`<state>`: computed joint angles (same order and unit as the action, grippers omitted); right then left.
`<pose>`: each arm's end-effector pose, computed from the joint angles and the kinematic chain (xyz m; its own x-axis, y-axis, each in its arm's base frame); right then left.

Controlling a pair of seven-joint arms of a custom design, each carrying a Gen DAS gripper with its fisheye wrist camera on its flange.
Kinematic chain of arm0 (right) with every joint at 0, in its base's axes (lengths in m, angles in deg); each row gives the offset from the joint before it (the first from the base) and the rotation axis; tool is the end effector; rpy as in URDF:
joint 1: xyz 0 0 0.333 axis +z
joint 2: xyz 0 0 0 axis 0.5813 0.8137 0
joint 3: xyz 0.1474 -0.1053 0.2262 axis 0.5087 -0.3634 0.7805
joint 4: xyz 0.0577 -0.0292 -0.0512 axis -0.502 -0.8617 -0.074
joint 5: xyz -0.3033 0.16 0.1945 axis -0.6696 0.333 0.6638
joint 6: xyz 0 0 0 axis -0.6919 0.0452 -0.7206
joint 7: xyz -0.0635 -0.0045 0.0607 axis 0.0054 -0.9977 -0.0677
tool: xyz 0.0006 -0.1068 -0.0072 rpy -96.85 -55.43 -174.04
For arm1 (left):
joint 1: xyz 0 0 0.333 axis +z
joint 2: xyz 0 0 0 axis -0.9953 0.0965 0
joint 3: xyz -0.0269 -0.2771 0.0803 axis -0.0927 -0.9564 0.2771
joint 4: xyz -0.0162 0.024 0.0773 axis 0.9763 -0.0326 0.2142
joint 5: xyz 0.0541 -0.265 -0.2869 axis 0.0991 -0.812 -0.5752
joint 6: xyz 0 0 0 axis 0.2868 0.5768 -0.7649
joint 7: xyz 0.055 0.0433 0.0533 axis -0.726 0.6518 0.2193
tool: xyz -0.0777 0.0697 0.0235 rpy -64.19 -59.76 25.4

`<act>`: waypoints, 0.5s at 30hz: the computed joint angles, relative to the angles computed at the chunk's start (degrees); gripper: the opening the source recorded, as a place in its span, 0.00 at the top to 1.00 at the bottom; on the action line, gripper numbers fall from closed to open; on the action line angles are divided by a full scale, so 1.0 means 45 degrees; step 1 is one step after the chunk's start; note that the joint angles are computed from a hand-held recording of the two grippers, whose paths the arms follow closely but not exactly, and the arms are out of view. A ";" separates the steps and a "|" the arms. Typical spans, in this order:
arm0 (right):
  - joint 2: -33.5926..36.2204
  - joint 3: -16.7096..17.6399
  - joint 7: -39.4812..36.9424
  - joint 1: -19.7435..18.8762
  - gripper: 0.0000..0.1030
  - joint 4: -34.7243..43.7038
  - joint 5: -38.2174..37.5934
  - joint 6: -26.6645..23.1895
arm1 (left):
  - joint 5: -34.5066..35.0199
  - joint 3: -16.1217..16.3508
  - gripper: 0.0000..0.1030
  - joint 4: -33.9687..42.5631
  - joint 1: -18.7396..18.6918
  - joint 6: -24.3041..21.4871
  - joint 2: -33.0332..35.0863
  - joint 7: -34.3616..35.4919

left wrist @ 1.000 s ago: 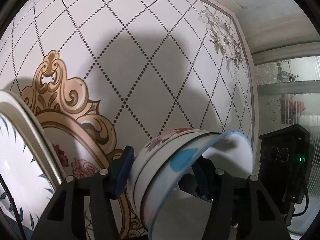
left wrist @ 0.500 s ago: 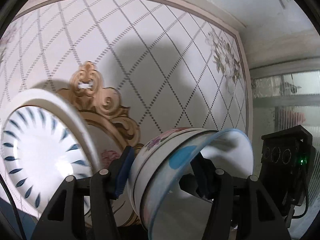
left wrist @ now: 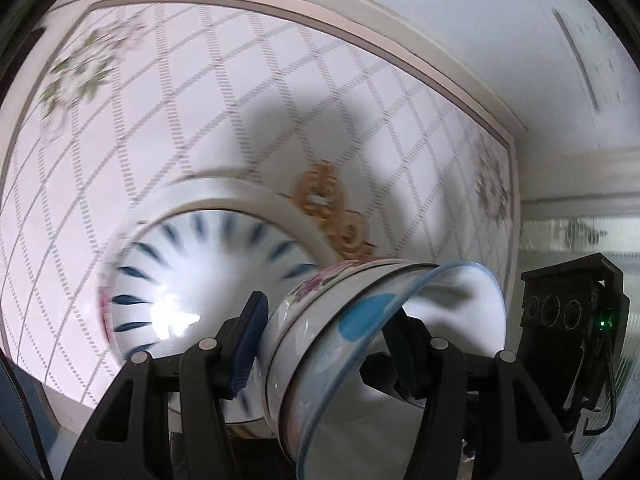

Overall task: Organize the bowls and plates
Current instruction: 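Carry the bowl stack with both grippers and lower it onto the plate stack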

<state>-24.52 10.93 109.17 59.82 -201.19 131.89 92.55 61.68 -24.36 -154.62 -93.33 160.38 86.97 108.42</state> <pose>0.4920 0.3775 0.3565 -0.2670 -0.6207 -0.7371 -0.9306 0.3648 0.0299 0.5792 -0.2304 0.4111 -0.0625 -0.9188 0.3897 -0.9956 0.0846 0.0398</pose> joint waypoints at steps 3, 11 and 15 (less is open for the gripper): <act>0.0982 0.0032 0.0292 0.0123 0.41 0.1134 -0.0802 -0.0352 | -0.0067 0.0226 0.47 -0.0317 0.0265 0.0151 -0.0128 -0.0076; 0.3372 0.0517 0.1526 -0.0057 0.41 0.3715 -0.3277 -0.1018 | -0.0158 0.0418 0.47 -0.0799 0.0715 0.0555 -0.0105 -0.0124; 0.4010 0.0728 0.2093 -0.0204 0.41 0.4314 -0.4199 -0.1168 | -0.0251 0.0407 0.47 -0.0855 0.0802 0.0646 0.0062 -0.0129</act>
<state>-6.48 14.21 118.59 58.90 -181.77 112.99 87.29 60.55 -22.53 -158.46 -89.71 163.29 87.25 107.84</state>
